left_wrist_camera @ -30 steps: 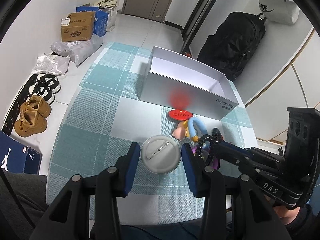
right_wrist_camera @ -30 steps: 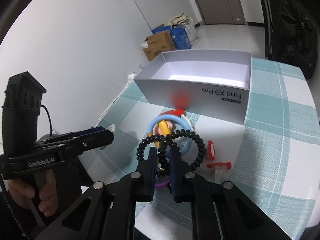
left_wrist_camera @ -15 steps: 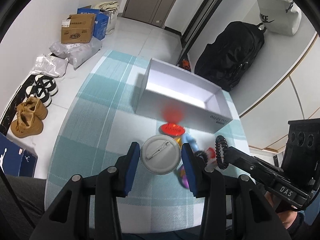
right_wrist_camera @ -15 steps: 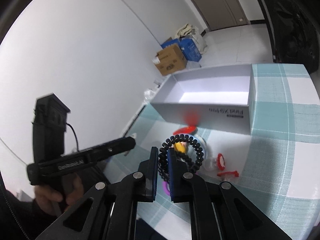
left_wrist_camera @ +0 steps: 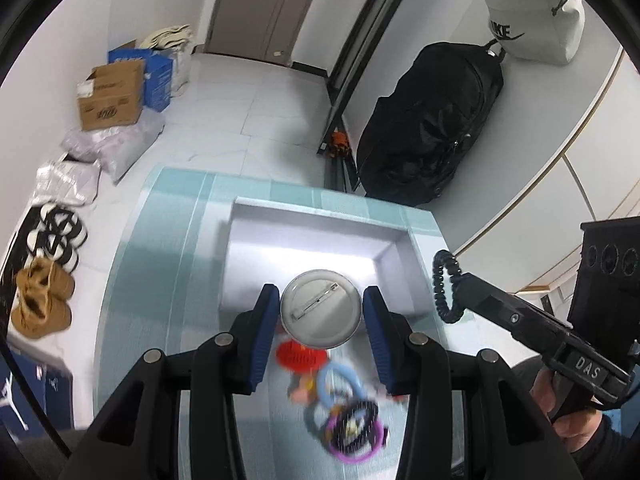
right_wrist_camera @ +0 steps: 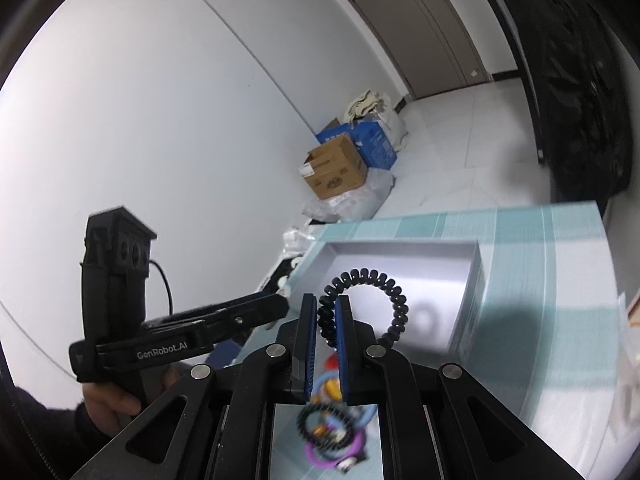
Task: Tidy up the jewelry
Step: 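Carry bracelet and badge into the white box and open both tools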
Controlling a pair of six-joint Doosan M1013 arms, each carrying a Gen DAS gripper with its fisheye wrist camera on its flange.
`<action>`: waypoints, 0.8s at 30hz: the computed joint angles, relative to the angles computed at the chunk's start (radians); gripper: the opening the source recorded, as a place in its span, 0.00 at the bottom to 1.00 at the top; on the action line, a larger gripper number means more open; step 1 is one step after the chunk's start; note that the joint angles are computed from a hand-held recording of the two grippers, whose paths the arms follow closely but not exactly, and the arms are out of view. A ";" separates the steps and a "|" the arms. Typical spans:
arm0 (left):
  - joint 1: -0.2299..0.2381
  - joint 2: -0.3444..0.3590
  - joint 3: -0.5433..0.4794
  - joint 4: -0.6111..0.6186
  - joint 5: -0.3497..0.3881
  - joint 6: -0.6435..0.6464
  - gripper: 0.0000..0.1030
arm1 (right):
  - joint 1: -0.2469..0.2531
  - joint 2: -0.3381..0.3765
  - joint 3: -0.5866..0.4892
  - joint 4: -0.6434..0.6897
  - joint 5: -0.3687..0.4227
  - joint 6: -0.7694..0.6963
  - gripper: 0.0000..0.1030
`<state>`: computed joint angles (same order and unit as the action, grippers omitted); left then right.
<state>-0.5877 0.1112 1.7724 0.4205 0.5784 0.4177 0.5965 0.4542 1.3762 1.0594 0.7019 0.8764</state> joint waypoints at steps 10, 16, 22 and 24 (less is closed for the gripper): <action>0.064 0.072 -0.052 -0.170 -0.022 0.178 0.36 | -0.003 0.094 -0.124 -0.086 0.056 0.110 0.08; 0.086 0.092 -0.064 -0.251 -0.033 0.244 0.36 | -0.010 0.138 -0.176 -0.118 0.092 0.170 0.08; 0.096 0.105 -0.075 -0.317 -0.035 0.310 0.36 | -0.010 0.149 -0.186 -0.139 0.104 0.194 0.08; 0.096 0.105 -0.074 -0.319 -0.042 0.318 0.36 | -0.010 0.152 -0.189 -0.140 0.107 0.201 0.08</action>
<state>-0.4919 0.2158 1.6981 0.1013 0.5367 0.7354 0.5864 0.6064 1.1872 0.9198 0.8091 1.0779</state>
